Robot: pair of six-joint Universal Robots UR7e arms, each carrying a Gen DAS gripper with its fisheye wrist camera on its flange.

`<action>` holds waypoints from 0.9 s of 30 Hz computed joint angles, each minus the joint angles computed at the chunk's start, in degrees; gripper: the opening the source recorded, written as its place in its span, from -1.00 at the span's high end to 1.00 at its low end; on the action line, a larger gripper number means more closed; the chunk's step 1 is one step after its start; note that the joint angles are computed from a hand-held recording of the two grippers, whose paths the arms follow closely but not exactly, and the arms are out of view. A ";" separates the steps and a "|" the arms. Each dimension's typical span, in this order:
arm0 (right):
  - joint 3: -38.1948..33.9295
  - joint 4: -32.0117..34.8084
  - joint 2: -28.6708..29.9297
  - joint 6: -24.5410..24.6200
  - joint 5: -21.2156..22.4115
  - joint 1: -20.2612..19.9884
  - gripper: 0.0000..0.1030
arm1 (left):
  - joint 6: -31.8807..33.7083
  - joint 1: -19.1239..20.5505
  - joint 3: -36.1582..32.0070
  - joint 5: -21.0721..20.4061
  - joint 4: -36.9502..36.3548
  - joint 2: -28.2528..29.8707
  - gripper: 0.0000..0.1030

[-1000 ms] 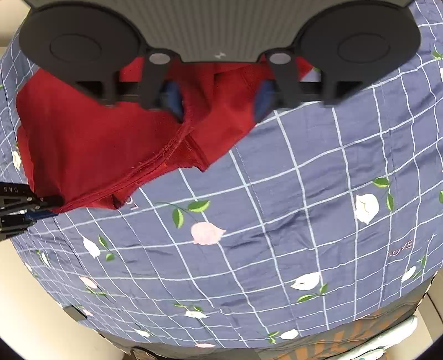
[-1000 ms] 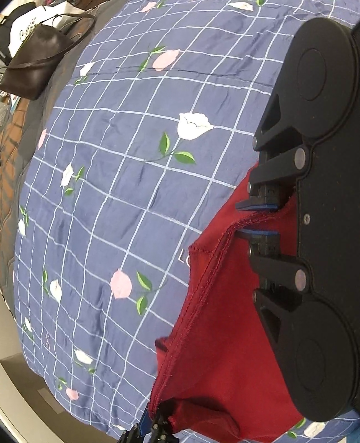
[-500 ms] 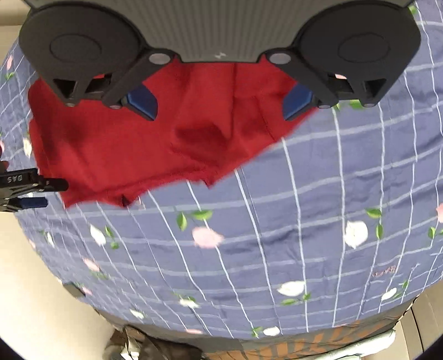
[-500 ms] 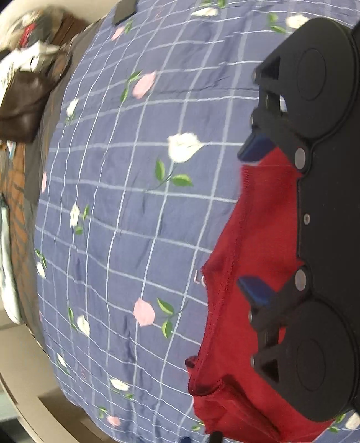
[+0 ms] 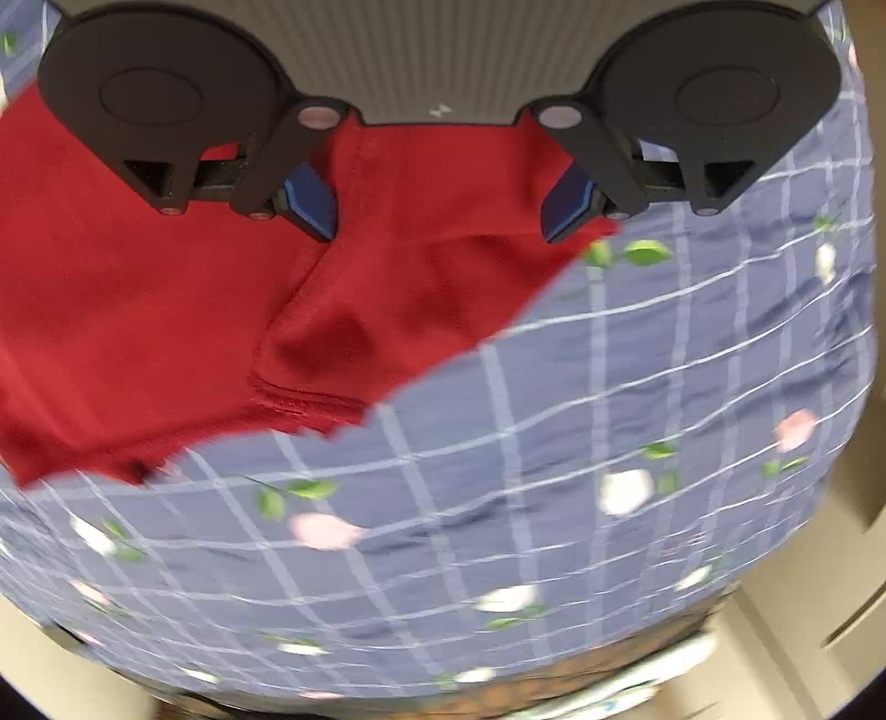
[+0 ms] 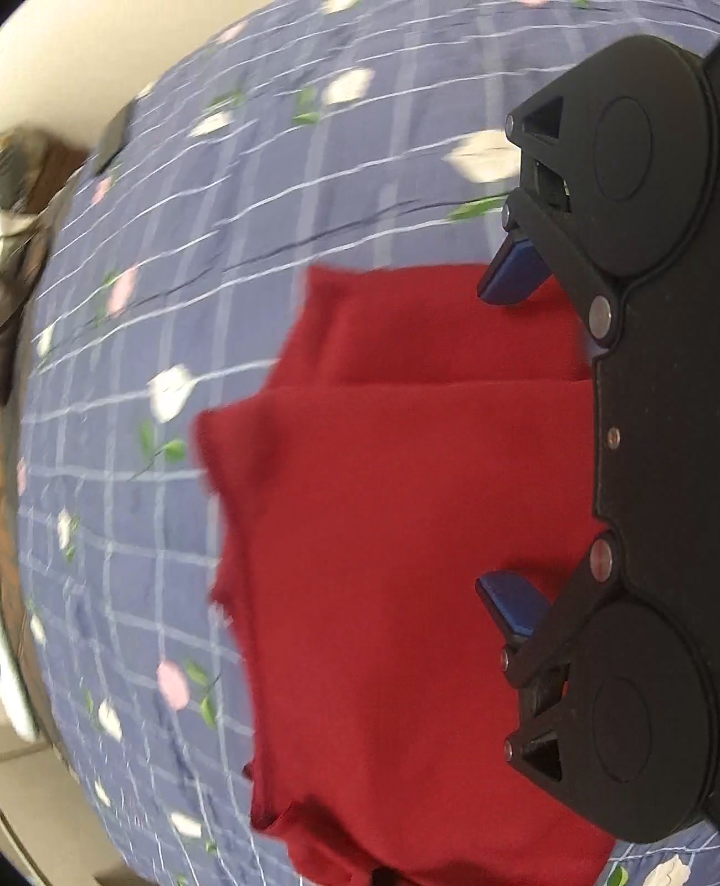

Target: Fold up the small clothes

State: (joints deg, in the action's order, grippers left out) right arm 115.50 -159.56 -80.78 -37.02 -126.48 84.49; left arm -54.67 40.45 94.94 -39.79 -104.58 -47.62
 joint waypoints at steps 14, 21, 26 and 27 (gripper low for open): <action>3.74 -5.46 -1.70 -2.43 -5.42 0.22 -0.99 | -23.25 0.94 -0.48 0.39 15.62 -4.00 -0.94; 5.06 -5.83 -2.51 -1.63 -5.56 1.17 -0.99 | -29.31 -2.01 2.54 -3.25 14.23 -6.12 -0.98; 7.62 -6.26 -4.62 -1.42 -5.52 1.45 -0.99 | -32.37 -4.05 4.74 -6.12 13.22 -7.57 -0.99; 8.25 -6.27 -5.20 -1.41 -5.66 1.48 -0.99 | -32.69 -4.40 5.02 -6.63 13.10 -7.78 -0.99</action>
State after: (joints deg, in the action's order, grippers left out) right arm 123.75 -165.83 -85.98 -38.43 -132.15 85.97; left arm -87.36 36.05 99.96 -46.42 -91.48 -55.40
